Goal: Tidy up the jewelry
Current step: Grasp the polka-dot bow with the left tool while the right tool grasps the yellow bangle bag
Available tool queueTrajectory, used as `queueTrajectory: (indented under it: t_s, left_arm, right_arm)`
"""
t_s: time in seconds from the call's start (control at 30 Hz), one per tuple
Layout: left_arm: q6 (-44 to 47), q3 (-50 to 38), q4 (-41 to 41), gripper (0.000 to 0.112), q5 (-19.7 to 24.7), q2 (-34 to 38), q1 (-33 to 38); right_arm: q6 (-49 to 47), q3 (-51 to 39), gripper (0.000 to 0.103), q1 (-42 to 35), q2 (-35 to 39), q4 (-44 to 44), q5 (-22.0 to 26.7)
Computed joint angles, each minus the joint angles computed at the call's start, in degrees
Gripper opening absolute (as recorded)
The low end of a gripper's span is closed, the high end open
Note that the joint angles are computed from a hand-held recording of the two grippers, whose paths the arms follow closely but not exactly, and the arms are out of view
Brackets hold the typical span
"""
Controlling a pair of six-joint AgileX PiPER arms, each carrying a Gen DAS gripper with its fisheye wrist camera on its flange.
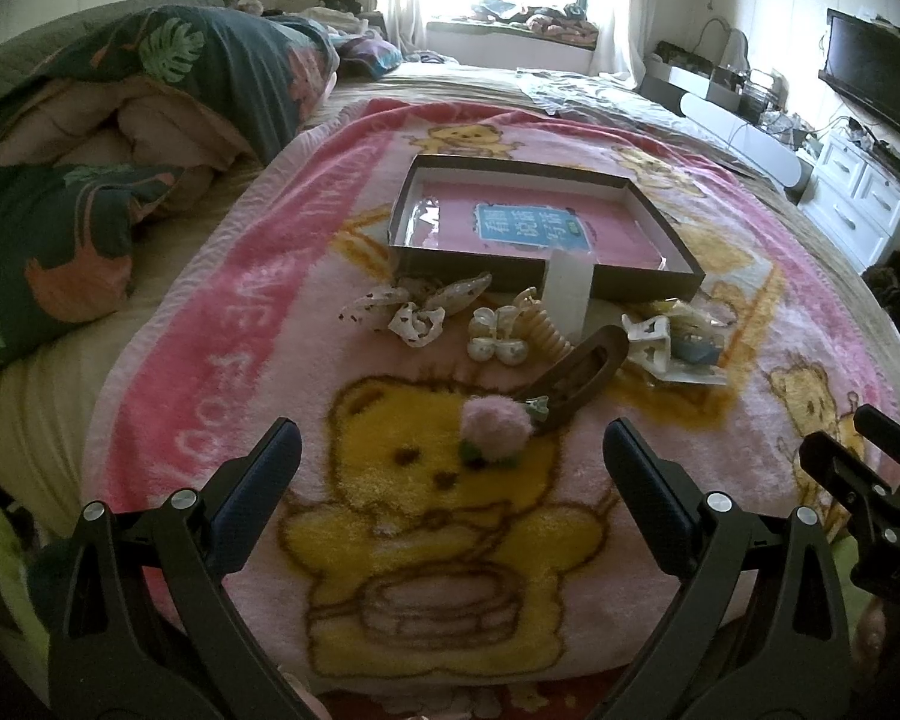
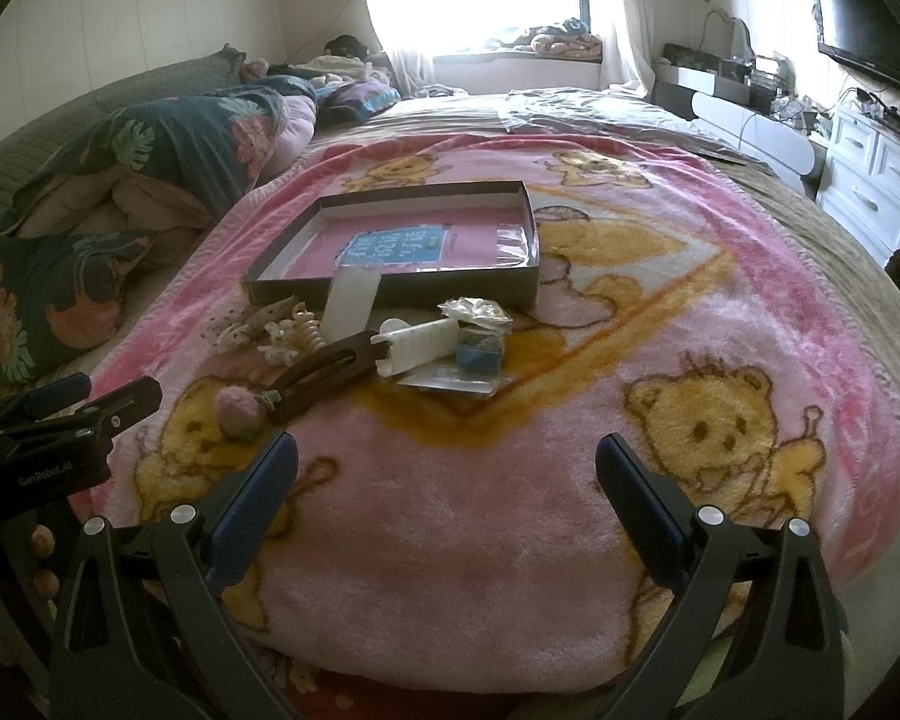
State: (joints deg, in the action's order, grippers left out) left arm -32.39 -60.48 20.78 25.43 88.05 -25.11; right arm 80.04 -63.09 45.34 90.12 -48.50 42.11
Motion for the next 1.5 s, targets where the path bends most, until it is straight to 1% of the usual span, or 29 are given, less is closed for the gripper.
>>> queueTrajectory:
  t_s: [0.13,0.17,0.27,0.43,0.6,0.73,0.83,0.93,1.03,1.1,1.17,1.2,1.27,1.3,1.33,1.37,1.43,1.5]
  left_arm:
    - [-0.1,-0.2,-0.3,0.094,0.2,0.2,0.1]
    - [-0.6,0.3,0.1,0.094,-0.4,0.3,0.3]
    - [0.6,-0.2,-1.4,0.094,-0.4,0.9,1.5]
    - [4.4,-1.6,-5.2,0.094,-0.7,2.3,5.7]
    - [6.0,-4.1,-7.2,0.094,-0.1,4.2,8.6]
    - [10.0,-6.8,-10.8,0.094,0.0,6.2,10.8]
    - [13.3,-9.7,-13.3,0.094,0.3,8.6,11.9]
    - [16.0,-13.9,-15.0,0.094,2.2,12.3,12.1]
    - [17.8,-19.9,-14.7,0.094,5.8,17.5,11.8]
    - [21.1,-23.9,-17.1,0.094,8.3,20.7,11.8]
    - [23.3,-27.6,-18.5,0.094,9.7,23.8,11.8]
    - [25.7,-29.1,-20.5,0.094,10.0,25.3,12.2]
    - [25.2,-31.7,-20.5,0.094,10.8,27.7,12.5]
    - [26.8,-33.0,-22.6,0.094,10.6,29.0,12.8]
    - [28.5,-34.6,-24.2,0.094,11.3,30.4,13.1]
    - [28.6,-37.2,-24.2,0.094,13.2,32.3,13.2]
    - [31.5,-38.9,-27.4,0.094,14.5,33.8,13.5]
    - [32.7,-41.0,-28.8,0.094,15.7,35.6,13.7]
  right_arm:
    - [-2.6,-1.7,0.099,-0.9,1.0,1.7,-0.8]
    - [-2.6,-2.2,0.099,-0.7,1.4,1.6,-0.7]
    - [-4.5,-3.2,0.099,-1.3,2.4,2.2,-1.8]
    - [-10.1,-7.9,0.099,-2.4,5.2,3.8,-2.4]
    - [-18.0,-12.6,0.099,-6.3,8.2,10.9,-5.4]
    - [-23.3,-17.1,0.099,-8.8,11.3,15.4,-5.6]
    - [-25.6,-19.4,0.099,-10.4,13.1,17.1,-5.6]
    - [-27.2,-21.5,0.099,-11.7,14.9,17.6,-5.0]
    - [-28.3,-22.7,0.099,-13.3,16.2,18.0,-4.7]
    - [-29.0,-23.2,0.099,-14.4,16.9,18.5,-4.5]
    - [-29.8,-23.1,0.099,-15.9,17.4,19.1,-4.8]
    - [-30.1,-23.3,0.099,-16.5,17.8,19.2,-4.6]
    - [-30.9,-23.2,0.099,-17.8,18.3,19.9,-4.7]
    - [-31.2,-23.2,0.099,-18.3,18.6,20.2,-4.8]
    - [-31.6,-23.3,0.099,-18.9,19.0,20.6,-4.7]
    - [-32.8,-23.5,0.099,-19.6,19.7,21.6,-4.7]
    - [-34.8,-24.0,0.099,-20.8,20.6,23.5,-4.9]
    - [-37.9,-25.4,0.099,-21.8,22.1,26.6,-4.9]
